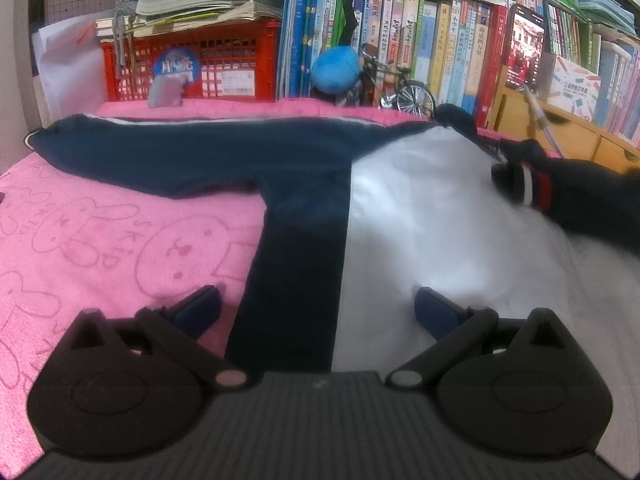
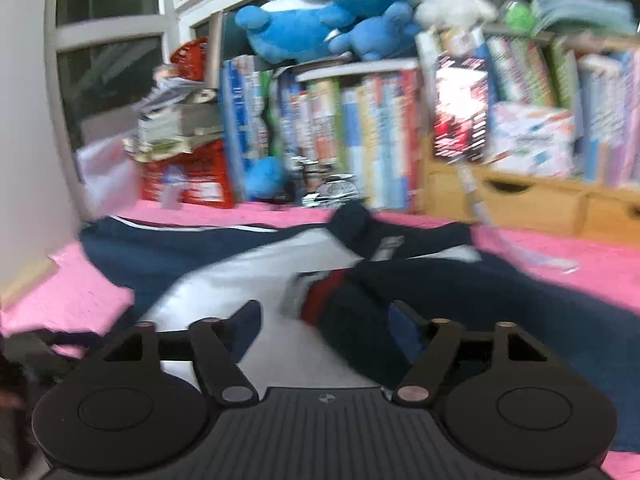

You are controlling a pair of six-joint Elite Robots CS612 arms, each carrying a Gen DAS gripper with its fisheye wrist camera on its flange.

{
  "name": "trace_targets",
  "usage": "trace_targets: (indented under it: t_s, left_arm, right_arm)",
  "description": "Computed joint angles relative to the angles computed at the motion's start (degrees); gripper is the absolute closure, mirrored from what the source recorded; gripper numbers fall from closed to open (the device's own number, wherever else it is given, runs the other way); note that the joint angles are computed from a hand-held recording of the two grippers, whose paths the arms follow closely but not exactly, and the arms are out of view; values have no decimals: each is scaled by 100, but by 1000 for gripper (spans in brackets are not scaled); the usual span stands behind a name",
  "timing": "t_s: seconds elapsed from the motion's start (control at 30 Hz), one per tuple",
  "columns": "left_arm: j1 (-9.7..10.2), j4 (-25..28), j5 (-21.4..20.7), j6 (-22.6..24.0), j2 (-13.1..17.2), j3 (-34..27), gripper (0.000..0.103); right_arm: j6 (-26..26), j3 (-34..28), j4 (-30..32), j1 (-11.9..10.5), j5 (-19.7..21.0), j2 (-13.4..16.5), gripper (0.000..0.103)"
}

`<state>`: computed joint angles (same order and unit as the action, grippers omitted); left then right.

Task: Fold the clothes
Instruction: 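Carry the cuff across the jacket front toward the collar with the right gripper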

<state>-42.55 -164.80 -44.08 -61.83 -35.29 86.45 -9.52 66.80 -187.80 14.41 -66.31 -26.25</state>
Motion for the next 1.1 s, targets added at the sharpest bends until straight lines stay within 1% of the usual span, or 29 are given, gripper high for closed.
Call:
trace_targets:
  t_s: [0.03,0.1,0.13,0.2,0.27,0.4,0.47,0.5,0.53,0.57,0.6,0.63,0.67,0.73,0.77,0.83,0.9,0.93,0.97,1.0,1.03,1.07,1.1]
  left_arm:
    - [-1,-17,0,1,1,4,0]
    - [-1,-100,-3,0,2,26,0]
    - [-1,-144,-4,0,2,38,0]
    - [-2,-249,-8,3,4,67,0]
    - [-2,-274,-7,3,6,73,0]
    - [-3,-383,-9,12,9,105,0]
    - [-3,-425,-12,14,10,116,0]
    - [-3,-425,-12,14,10,116,0]
    - [-3,-412,-11,16,10,113,0]
    - [-4,-409,-8,13,11,112,0]
    - [-5,-407,-4,10,12,110,0]
    - [-6,-418,-4,4,12,113,0]
    - [-3,-502,-21,-15,5,142,0]
    - [4,-670,-62,-57,-12,201,0]
    - [17,-740,-114,-105,-48,247,0]
    - [25,-863,-74,-268,-127,349,0]
    - [34,-1007,18,-338,-192,428,0]
    - [39,-1090,82,-336,-218,458,0]
    - [46,-1165,134,-325,-240,481,0]
    - [67,-1201,116,-268,-245,470,0]
    - [88,-1223,93,-213,-250,455,0]
    - [110,-1190,44,-146,-253,422,0]
    - [129,-1191,-12,-7,-229,362,0]
  right_arm:
    - [-124,58,-141,9,-246,-12,24]
    - [-607,128,-281,66,-812,-6,24]
    - [-819,183,-327,92,-1005,-10,23]
    - [-1208,149,-125,137,-1147,27,19]
    - [-1510,37,38,192,-1202,98,15]
    - [-2059,-481,96,366,-1543,453,9]
    - [-2107,-815,320,413,-1680,628,9]
    - [-2079,-991,461,431,-1737,716,12]
    - [-1917,-1117,637,415,-1624,765,20]
    - [-1746,-1244,814,397,-1493,814,51]
    - [-1489,-1348,981,386,-1419,841,80]
    - [-1261,-1428,1012,405,-1511,868,85]
    - [-1130,-1476,968,409,-1466,885,86]
    - [-964,-1520,865,407,-1171,886,87]
    - [-936,-1540,906,414,-946,875,87]
    - [-890,-1591,1007,430,-483,859,87]
    - [-979,-1673,1227,451,20,872,87]
    - [-1055,-1687,1292,473,52,876,87]
    - [-1133,-1697,1351,497,65,879,85]
    - [-1212,-1712,1415,521,76,884,81]
    - [-1290,-1726,1478,545,88,888,80]
    - [-1246,-1652,1457,535,73,852,72]
    - [-1191,-1572,1429,522,56,812,62]
